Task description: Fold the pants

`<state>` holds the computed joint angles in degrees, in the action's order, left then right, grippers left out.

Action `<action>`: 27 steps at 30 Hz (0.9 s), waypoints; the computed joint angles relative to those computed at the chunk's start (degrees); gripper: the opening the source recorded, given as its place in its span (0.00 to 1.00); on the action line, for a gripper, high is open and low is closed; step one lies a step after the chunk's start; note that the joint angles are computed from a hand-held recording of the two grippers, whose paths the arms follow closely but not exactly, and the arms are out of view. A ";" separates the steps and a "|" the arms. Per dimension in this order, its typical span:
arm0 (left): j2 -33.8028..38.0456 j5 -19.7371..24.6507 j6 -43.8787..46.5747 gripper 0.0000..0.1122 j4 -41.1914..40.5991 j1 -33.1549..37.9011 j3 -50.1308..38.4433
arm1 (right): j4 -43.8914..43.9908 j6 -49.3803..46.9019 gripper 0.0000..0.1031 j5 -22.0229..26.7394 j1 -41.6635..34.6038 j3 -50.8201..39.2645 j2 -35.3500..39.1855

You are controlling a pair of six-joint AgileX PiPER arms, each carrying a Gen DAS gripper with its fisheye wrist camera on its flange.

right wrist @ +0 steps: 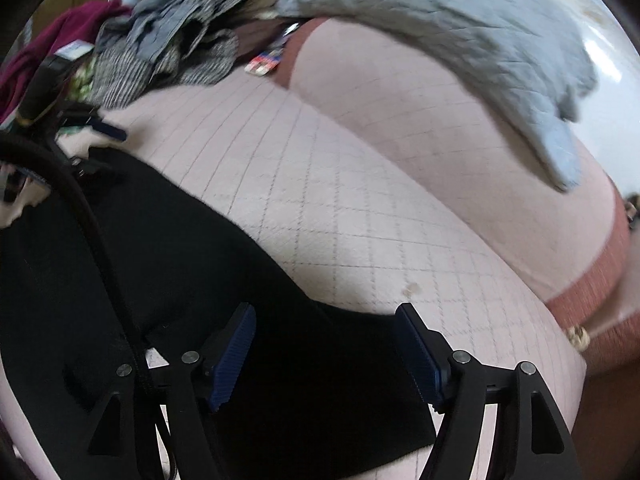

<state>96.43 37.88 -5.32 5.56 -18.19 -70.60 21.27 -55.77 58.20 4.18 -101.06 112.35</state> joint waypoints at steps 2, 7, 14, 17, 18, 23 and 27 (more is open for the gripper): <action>1.97 0.48 2.36 0.66 0.42 -0.38 -0.83 | -3.18 1.12 0.67 0.76 1.79 -2.25 2.20; 4.07 -2.04 7.72 0.61 -5.47 0.95 -1.43 | -4.58 2.32 0.31 2.80 2.80 -4.56 5.33; -1.46 -5.60 -9.20 0.06 8.41 -4.92 4.10 | 0.75 -2.99 0.06 -7.64 1.28 11.12 -6.53; -7.87 -5.82 -20.23 0.05 16.27 -8.40 8.21 | 6.16 -7.75 0.05 -8.89 -1.32 16.21 -13.25; -10.67 -5.27 -24.01 0.05 18.89 -9.94 9.82 | 8.18 -9.70 0.05 -8.93 -2.32 18.45 -16.32; -26.56 4.72 -45.86 0.05 31.86 -25.63 17.20 | 15.70 -20.69 0.05 -6.46 -8.06 30.97 -33.33; -33.56 16.12 -65.85 0.05 38.06 -45.14 22.91 | 21.09 -31.14 0.05 3.32 -17.69 40.85 -45.80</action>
